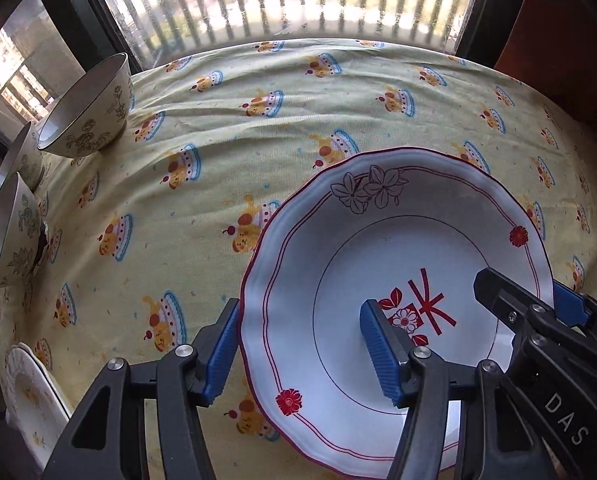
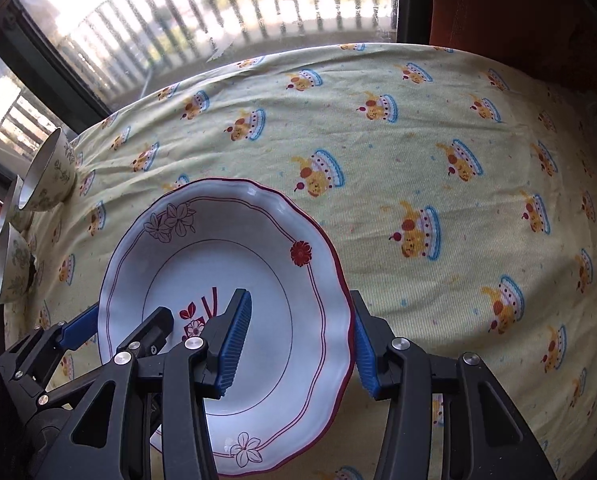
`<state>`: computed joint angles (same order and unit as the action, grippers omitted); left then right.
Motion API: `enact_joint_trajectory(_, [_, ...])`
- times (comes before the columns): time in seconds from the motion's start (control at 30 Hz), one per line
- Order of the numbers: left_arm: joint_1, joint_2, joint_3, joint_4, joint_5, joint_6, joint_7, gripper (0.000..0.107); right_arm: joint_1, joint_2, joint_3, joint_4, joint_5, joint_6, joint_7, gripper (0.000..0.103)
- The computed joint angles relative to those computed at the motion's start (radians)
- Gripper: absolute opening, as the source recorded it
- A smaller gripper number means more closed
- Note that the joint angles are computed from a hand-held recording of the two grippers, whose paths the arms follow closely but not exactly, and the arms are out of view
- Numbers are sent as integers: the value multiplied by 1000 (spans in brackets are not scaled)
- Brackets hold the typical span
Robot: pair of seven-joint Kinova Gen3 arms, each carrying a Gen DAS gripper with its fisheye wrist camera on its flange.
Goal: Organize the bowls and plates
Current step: 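Lift the red-rimmed dish with both tools and carry it toward the plate stack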
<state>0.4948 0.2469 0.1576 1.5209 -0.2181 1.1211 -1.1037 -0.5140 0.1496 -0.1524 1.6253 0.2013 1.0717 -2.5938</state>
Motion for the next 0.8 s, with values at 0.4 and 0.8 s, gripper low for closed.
enact_joint_trajectory(0.4, [-61,-162,23,187,66,-11,-90,60,-121,-40,-72,36,43,63,-163,51])
enact_joint_trajectory(0.8, [-120,-223,38,258,142,-37,-70,59,-138,-49,-84,52,34,76,-115,51])
